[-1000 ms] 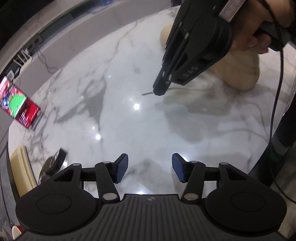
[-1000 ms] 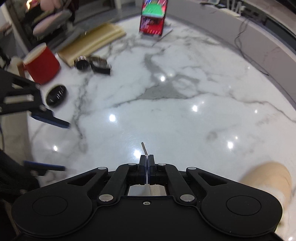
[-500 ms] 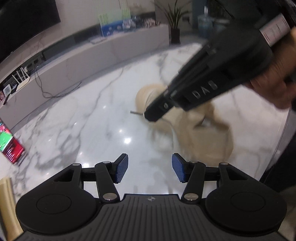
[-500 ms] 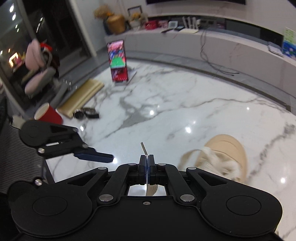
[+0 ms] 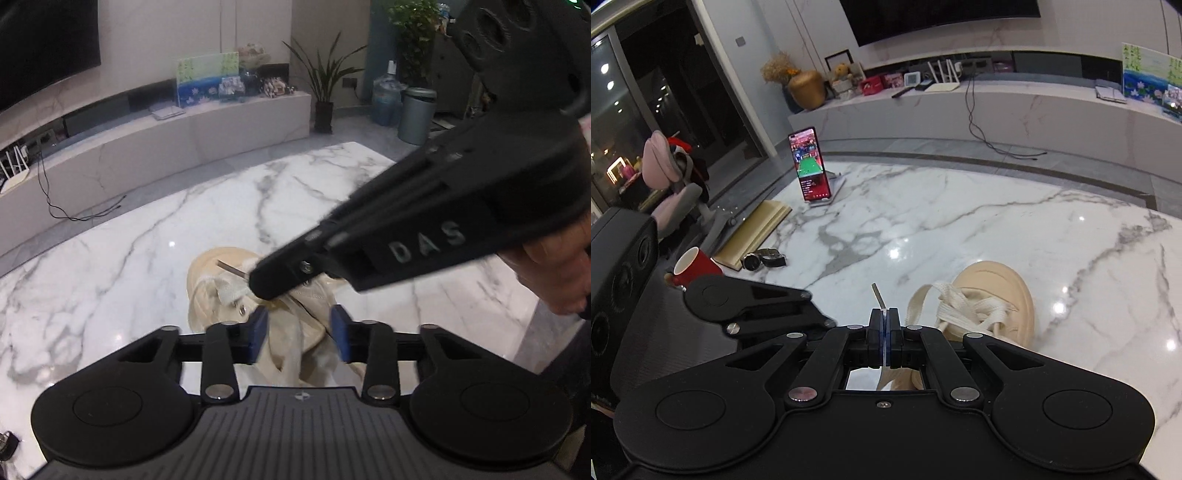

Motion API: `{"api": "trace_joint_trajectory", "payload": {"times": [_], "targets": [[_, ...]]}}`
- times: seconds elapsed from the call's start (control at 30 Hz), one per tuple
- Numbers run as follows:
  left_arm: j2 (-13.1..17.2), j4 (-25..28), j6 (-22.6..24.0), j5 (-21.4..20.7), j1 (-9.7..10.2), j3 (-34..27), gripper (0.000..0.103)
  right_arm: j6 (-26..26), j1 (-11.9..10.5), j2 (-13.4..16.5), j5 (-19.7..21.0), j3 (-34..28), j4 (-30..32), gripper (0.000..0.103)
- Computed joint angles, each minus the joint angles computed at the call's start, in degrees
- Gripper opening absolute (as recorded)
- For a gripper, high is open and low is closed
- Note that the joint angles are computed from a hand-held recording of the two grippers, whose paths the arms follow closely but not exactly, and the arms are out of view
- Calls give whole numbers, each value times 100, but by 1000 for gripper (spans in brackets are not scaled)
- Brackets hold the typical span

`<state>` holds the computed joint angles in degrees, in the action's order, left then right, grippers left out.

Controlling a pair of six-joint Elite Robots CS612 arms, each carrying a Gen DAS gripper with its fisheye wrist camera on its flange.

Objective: Lace up shoes with both hands
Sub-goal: 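Push the lace tip into the next eyelet with the right gripper while the left gripper holds the flap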

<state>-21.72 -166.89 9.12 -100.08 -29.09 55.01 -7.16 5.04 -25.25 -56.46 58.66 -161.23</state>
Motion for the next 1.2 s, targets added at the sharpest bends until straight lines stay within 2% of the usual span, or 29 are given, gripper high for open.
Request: {"api": "trace_joint_trajectory", "payload": {"times": [0.1, 0.2, 0.23, 0.37, 0.43, 0.53, 0.6, 0.63, 0.73, 0.87, 0.97, 1.1, 1.2], "targets": [[32, -91, -83, 5, 3, -41, 20, 33, -26, -15, 50, 45, -53, 0], [52, -232, -180, -58, 14, -51, 9, 89, -52, -39, 77, 108, -144, 1], [56, -279, -211, -79, 18, -49, 1, 110, -59, -46, 76, 125, -171, 1], [40, -401, -264, -152, 26, -13, 0, 311, -92, -26, 163, 129, -267, 0], [29, -333, -29, -25, 10, -10, 0, 250, -97, -34, 195, 129, -179, 1], [10, -324, 394, 425, -53, 35, 0, 148, -107, -69, 139, 177, -125, 6], [10, -312, 769, 798, -104, 54, 0, 95, -100, -84, -75, 214, -195, 11], [14, -244, 833, 807, -102, 40, 0, 75, -98, -90, -163, 229, -216, 12], [19, -15, 1033, 838, -109, 5, 0, -292, 3, -84, -990, 223, -127, 12], [75, 212, 1589, 1175, -192, -95, 0, -734, 104, -20, -1528, 151, 85, 12], [124, 333, 1999, 1407, -252, -183, 0, -761, 111, 56, -1564, 90, 122, 17], [199, 527, 2597, 1746, -330, -325, 1, -711, 71, 133, -1440, 0, 224, 16], [253, 548, 2871, 2008, -377, -395, 1, -691, 35, 162, -1359, -29, 295, 11]]}}
